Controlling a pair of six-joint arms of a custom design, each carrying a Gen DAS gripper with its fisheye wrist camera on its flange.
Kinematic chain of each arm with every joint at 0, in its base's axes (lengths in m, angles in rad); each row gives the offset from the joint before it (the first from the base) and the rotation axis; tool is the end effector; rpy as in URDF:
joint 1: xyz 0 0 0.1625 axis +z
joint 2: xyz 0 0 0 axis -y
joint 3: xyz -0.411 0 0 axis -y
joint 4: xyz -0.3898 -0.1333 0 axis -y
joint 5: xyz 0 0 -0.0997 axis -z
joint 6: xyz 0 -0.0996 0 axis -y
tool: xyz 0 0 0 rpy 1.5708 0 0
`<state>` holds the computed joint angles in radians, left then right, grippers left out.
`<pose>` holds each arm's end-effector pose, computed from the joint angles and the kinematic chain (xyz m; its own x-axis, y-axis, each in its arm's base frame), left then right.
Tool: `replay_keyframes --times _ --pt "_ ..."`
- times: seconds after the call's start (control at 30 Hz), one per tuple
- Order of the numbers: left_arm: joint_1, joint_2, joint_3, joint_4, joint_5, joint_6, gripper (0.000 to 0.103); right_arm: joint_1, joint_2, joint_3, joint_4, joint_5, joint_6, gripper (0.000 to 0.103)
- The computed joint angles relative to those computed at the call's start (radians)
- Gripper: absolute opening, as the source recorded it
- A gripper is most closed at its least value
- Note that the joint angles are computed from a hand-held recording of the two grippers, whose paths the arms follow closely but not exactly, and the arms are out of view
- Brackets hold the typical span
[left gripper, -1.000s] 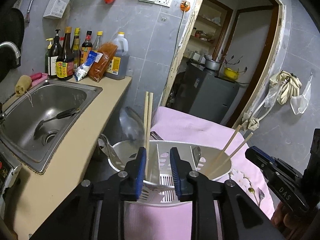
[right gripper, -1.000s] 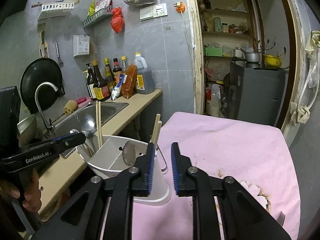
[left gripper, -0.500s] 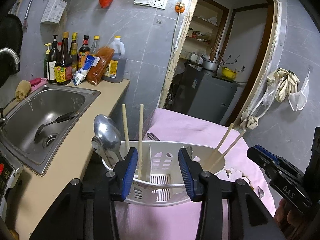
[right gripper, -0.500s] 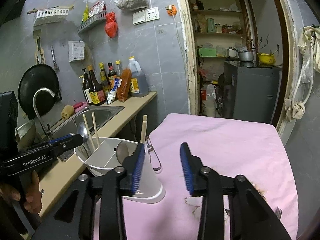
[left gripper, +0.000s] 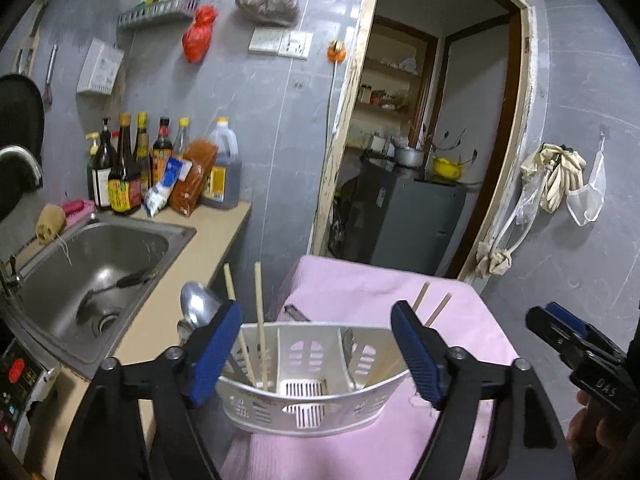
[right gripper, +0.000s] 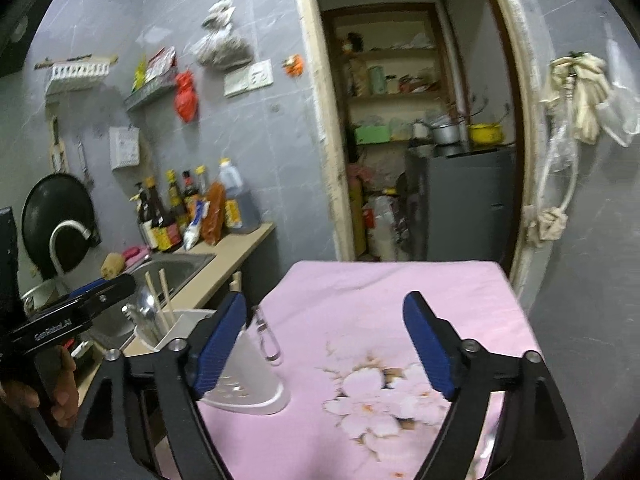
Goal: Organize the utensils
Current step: 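Move both tools back toward the gold spoon and fork on the cloth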
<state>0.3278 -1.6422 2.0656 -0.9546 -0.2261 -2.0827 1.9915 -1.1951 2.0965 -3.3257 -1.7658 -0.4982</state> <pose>-0.2641 -0.3331 0.3150 -0.7724 -0.3787 -0.5099 0.3957 0.3410 -0.8527 0.3213 -0.4389 0.2501 -0.7108 -0.5216 0.4720 -0.6922 0.3993 -0.6011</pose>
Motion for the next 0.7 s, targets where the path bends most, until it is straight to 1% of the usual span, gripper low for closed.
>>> replay_keyframes --times 0.1,0.17,0.2,0.27,0.43,0.5,0.6,0.7 --pt "-0.01 0.036 -0.028 0.066 0.021 -0.064 0.088 -0.01 -0.03 0.012 -0.03 -0.012 0.003 0.093" --pt "-0.015 0.058 -0.04 0.088 0.036 -0.093 0.091 -0.017 -0.048 0.017 -0.044 -0.018 0.002 0.095" --pt "-0.018 0.066 -0.042 0.083 0.041 -0.093 0.092 -0.021 -0.059 0.02 -0.051 -0.022 0.0 0.096" --pt "-0.02 0.081 -0.039 0.035 0.053 -0.058 0.094 -0.029 -0.079 0.026 -0.059 -0.029 -0.005 0.098" --pt "-0.019 0.124 -0.025 -0.121 0.08 0.068 0.094 -0.06 -0.13 0.042 -0.069 -0.035 -0.025 0.1" --pt "-0.018 0.15 -0.019 -0.208 0.09 0.136 0.095 -0.074 -0.151 0.045 -0.059 -0.036 -0.031 0.1" --pt "-0.012 0.185 0.003 -0.395 0.1 0.282 0.096 -0.099 -0.178 0.045 -0.042 -0.036 -0.045 0.1" --pt "-0.004 0.233 0.026 -0.618 0.1 0.452 0.096 -0.134 -0.205 0.04 -0.016 -0.031 -0.061 0.1"
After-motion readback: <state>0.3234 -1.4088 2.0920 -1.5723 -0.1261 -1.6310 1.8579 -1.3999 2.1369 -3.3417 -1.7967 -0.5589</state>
